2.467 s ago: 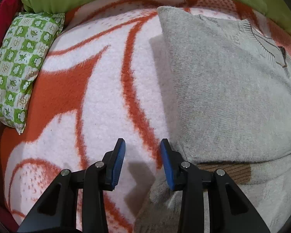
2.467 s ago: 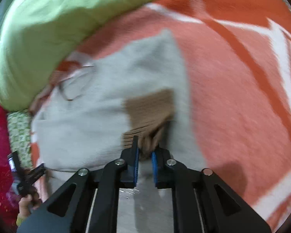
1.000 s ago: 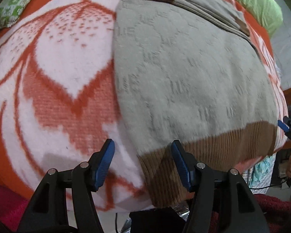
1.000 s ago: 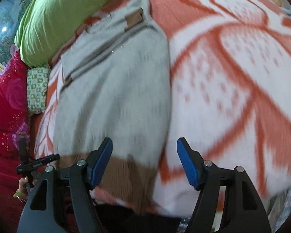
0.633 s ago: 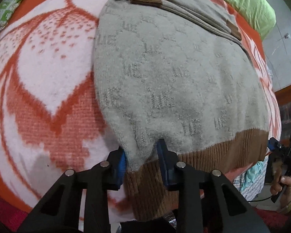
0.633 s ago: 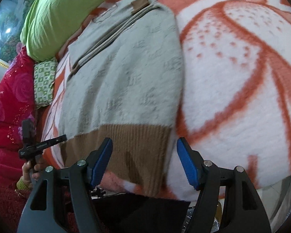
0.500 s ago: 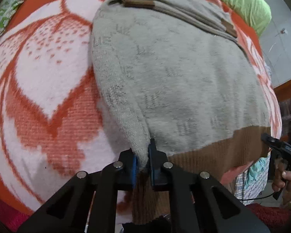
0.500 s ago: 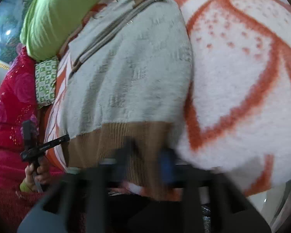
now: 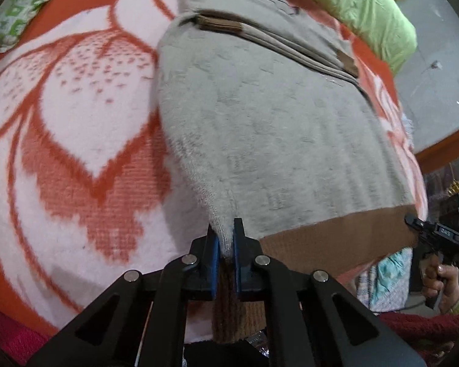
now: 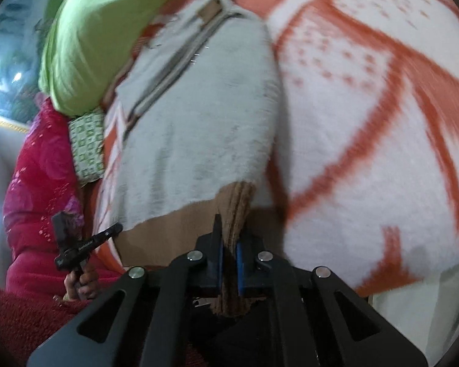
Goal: Fold small clothes
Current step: 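Grasp the hem with both tools, fold it up toward the collar, release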
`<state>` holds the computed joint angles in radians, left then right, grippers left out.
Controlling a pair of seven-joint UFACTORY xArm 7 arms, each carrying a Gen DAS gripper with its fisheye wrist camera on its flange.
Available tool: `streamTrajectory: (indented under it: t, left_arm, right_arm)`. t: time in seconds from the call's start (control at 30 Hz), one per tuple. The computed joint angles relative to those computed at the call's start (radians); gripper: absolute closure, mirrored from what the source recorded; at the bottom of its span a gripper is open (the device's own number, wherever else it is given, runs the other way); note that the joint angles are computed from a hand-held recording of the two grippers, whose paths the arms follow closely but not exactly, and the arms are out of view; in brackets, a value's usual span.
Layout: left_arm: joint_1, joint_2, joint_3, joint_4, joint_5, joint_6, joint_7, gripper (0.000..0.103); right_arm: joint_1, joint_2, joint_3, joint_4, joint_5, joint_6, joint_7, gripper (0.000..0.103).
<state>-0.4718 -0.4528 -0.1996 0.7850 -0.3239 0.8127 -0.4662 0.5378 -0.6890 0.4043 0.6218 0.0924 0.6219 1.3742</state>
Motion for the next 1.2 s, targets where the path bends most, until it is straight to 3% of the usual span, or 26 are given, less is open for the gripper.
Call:
streamTrajectory:
  t: [0.1,0.17,0.23,0.27,0.3,0.37,0.4,0.57,0.7,0.83,0.97,1.1,1.2]
  left_arm:
    - [0.005,0.051,0.002,0.032,0.013,0.081,0.001,0.087]
    - [0.002,0.069,0.006,0.029,-0.020,0.074,-0.002,0.082]
    - [-0.004,0.082,0.016,0.033,-0.063,0.062,0.010,0.067]
    - [-0.003,0.095,0.013,0.043,-0.064,0.062,0.010,0.067]
    - [0.001,0.112,-0.001,0.058,-0.046,0.058,-0.002,0.072]
    - [-0.004,0.136,-0.009,0.079,-0.027,0.050,0.021,0.096]
    - [-0.007,0.146,-0.016,0.088,-0.029,0.043,0.013,0.095]
    - [-0.009,0.085,0.008,0.075,-0.063,-0.002,0.021,0.096]
    - [0.014,0.123,0.019,0.172,-0.051,-0.044,0.036,0.096]
    - [0.055,0.214,0.023,0.329,0.017,-0.110,0.065,0.096]
    - [0.111,0.379,0.046,0.501,0.074,-0.181,0.077,0.096]
    - [0.157,0.598,0.061,0.716,0.135,-0.195,0.029,0.096]
    - [0.168,0.742,0.070,0.883,0.166,-0.170,0.010,0.096]
  right_arm:
    - [-0.004,0.019,-0.002,0.010,-0.015,0.027,-0.024,0.092]
    - [0.001,0.039,-0.011,0.007,0.002,0.022,-0.022,0.091]
    - [0.010,0.049,-0.020,-0.008,0.028,-0.007,-0.010,0.084]
    - [0.002,0.048,-0.011,-0.019,0.026,-0.026,0.006,0.084]
    - [0.002,0.050,-0.012,-0.021,0.026,-0.031,0.012,0.084]
    - [0.011,0.058,-0.026,-0.027,0.029,-0.052,0.000,0.085]
    - [0.014,0.065,-0.032,-0.015,0.027,-0.040,-0.011,0.096]
    - [0.027,-0.014,-0.051,-0.045,0.047,-0.092,-0.020,0.096]
    - [0.007,0.020,-0.082,-0.030,0.049,-0.200,-0.076,0.096]
    - [-0.017,0.157,-0.157,0.085,0.016,-0.341,-0.245,0.096]
    - [-0.006,0.339,-0.294,0.241,0.058,-0.476,-0.475,0.096]
    - [0.030,0.501,-0.429,0.401,0.186,-0.494,-0.705,0.096]
    - [0.050,0.615,-0.518,0.520,0.397,-0.465,-0.930,0.096]
